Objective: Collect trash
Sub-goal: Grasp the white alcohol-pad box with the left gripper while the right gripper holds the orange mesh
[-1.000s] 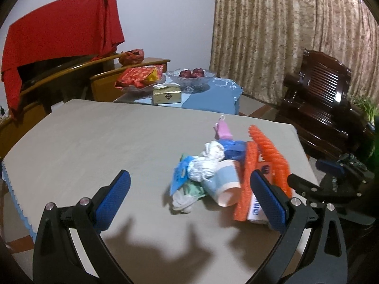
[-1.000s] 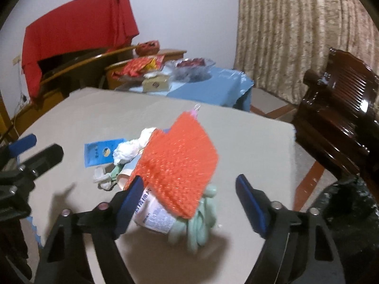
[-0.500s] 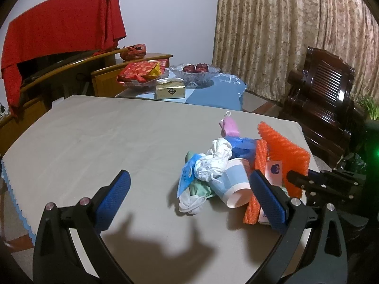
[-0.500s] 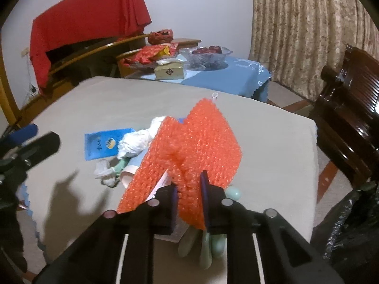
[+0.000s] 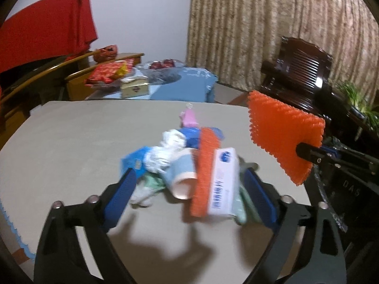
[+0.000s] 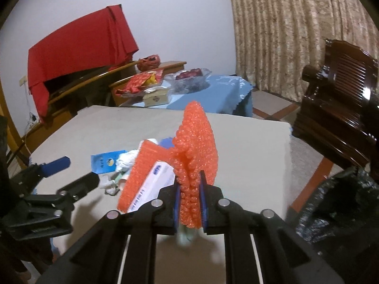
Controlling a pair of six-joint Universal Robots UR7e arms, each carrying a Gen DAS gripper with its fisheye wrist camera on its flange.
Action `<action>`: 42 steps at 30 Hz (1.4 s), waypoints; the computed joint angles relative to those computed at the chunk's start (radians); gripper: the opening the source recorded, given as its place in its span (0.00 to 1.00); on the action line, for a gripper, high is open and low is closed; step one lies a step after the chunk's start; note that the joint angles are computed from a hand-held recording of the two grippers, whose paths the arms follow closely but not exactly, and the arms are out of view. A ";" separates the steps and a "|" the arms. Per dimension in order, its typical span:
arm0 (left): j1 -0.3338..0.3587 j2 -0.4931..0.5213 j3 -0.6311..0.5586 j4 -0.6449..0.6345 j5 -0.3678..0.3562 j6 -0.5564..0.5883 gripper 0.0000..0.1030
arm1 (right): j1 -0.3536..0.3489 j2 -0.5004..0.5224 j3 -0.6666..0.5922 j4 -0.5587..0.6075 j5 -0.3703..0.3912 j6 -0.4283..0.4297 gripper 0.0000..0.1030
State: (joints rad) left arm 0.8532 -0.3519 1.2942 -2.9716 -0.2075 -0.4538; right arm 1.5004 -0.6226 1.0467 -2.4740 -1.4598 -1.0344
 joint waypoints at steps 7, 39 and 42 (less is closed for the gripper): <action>0.033 0.074 -0.096 0.042 -0.081 0.042 0.60 | -0.022 0.008 -0.014 -0.009 -0.055 0.007 0.13; 0.106 0.138 -0.212 0.089 -0.221 0.082 0.37 | -0.039 0.028 -0.042 -0.020 -0.105 0.041 0.14; 0.096 0.145 -0.211 0.055 -0.217 0.112 0.31 | -0.038 0.032 -0.054 -0.015 -0.104 0.042 0.14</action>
State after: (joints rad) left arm 0.9494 -0.2067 1.0829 -2.9170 -0.4242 -0.3420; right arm 1.4619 -0.5904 0.9925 -2.4890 -1.5641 -0.9921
